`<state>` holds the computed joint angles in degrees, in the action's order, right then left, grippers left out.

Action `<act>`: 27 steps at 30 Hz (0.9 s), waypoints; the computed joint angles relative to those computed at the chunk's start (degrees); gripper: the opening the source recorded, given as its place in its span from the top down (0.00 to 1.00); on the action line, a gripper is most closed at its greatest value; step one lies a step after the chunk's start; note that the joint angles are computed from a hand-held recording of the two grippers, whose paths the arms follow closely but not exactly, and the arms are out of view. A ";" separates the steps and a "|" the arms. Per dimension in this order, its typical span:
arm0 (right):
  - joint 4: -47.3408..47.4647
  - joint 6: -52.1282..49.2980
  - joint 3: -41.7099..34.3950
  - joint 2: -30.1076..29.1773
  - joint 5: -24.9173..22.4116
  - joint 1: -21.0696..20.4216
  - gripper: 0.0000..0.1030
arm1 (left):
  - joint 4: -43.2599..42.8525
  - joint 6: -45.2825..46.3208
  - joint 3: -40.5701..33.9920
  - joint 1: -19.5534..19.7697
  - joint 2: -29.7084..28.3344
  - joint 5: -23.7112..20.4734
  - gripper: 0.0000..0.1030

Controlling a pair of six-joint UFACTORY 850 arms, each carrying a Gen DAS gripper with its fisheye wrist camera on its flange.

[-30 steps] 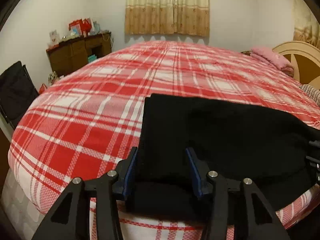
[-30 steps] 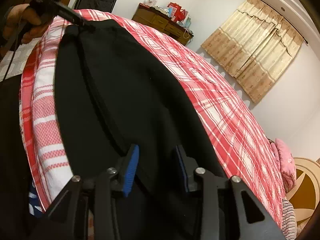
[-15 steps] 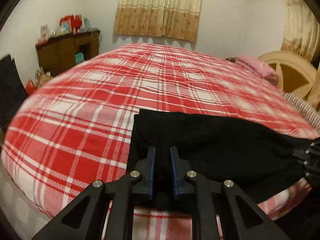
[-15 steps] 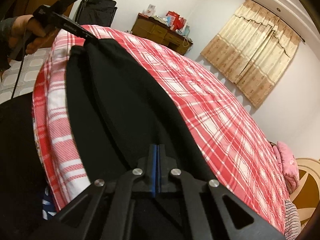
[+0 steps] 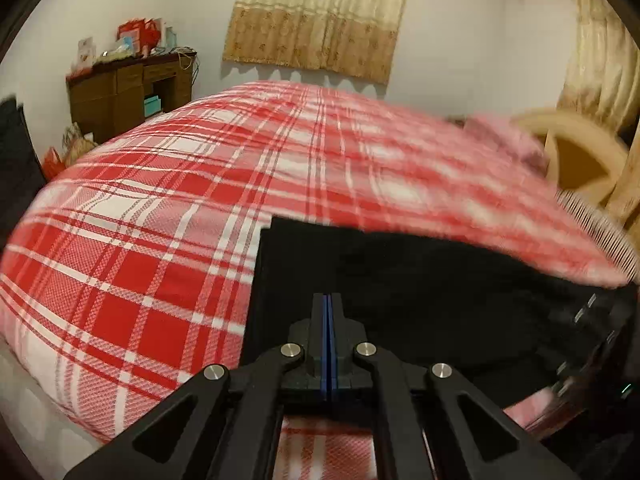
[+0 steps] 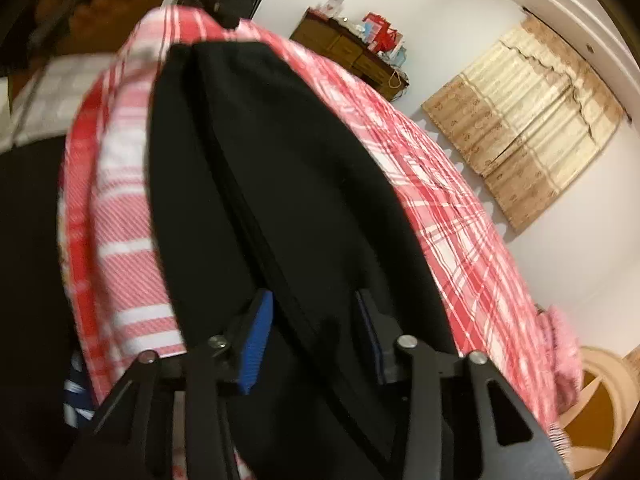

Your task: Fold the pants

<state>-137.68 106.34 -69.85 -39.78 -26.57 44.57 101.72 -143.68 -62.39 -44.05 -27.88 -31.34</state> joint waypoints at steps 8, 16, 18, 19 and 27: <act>-0.83 -0.37 0.00 -0.36 -1.50 0.01 0.62 | -8.30 8.53 -2.23 0.05 -2.03 -1.82 0.99; -1.28 0.65 -0.65 -0.36 0.36 -0.51 0.67 | -10.79 10.05 -2.76 0.32 -2.57 -2.22 0.98; -1.08 0.46 -0.51 -0.58 -0.57 -0.10 0.66 | -10.61 9.59 -2.66 0.47 -2.50 -1.96 0.98; -1.25 0.62 -0.40 -0.73 -1.39 0.12 0.64 | -11.20 10.26 -2.89 0.47 -2.64 -2.02 0.98; -0.77 -0.50 -0.27 -0.98 -3.51 0.39 0.59 | -12.78 11.83 -3.75 -1.38 -3.06 -9.52 0.20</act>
